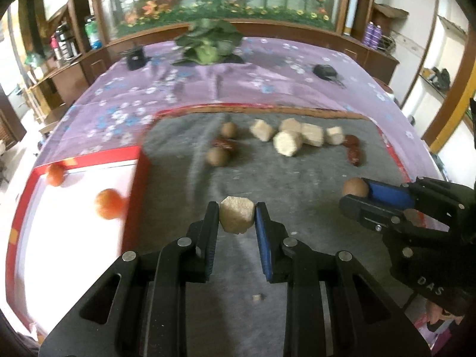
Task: Organize fruits
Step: 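Carry the yam piece and nut into the tray and release both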
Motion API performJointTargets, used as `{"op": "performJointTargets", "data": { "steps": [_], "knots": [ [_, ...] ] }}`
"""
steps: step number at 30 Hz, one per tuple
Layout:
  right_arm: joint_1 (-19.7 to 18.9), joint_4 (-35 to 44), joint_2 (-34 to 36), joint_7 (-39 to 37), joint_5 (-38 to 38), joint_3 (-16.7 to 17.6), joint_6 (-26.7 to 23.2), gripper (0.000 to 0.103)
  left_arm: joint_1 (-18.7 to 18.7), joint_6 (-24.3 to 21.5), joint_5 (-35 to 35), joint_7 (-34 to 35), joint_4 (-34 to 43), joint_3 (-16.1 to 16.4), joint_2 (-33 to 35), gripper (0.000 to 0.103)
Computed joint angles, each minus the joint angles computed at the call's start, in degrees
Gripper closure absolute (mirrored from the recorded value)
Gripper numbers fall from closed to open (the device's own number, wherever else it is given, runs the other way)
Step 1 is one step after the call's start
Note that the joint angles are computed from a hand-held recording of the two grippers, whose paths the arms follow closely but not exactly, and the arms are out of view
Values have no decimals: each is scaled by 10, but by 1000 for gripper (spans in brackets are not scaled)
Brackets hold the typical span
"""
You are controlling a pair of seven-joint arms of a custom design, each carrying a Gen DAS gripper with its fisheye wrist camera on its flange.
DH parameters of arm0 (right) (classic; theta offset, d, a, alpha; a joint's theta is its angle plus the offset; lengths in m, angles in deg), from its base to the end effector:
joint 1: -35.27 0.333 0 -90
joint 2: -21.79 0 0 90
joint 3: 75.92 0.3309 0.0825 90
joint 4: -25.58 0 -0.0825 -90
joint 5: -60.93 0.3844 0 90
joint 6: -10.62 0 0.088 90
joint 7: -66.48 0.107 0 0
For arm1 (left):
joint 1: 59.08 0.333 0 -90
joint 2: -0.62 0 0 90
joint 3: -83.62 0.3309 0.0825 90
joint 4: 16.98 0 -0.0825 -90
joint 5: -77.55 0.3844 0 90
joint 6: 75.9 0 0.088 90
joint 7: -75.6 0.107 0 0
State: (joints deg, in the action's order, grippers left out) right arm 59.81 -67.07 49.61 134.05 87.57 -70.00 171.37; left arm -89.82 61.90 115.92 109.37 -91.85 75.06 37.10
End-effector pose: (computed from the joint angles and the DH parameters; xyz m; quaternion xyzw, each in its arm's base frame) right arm 0.6502 0.3417 0.4347 -0.8002 0.4704 -0.0926 0.3602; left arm 0.6238 -0.4644 0.4350 -0.6525 0.6856 -0.2342 0.2223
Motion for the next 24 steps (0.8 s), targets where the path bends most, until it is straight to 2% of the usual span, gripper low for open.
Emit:
{"op": "performJointTargets", "data": {
  "steps": [5,13,24],
  "knots": [
    [16,39,19,-2,-13,6,-19,78,11,12,16,-43,-64,10,-45,79],
    [39,120,63,-16,-24,17,-56,78,43,15,40,-106,-151,6,-108,79],
    [66,283,157,-20,-45,20,-147,78,88,14,51,-162,-233,-6,-160,79]
  ]
}}
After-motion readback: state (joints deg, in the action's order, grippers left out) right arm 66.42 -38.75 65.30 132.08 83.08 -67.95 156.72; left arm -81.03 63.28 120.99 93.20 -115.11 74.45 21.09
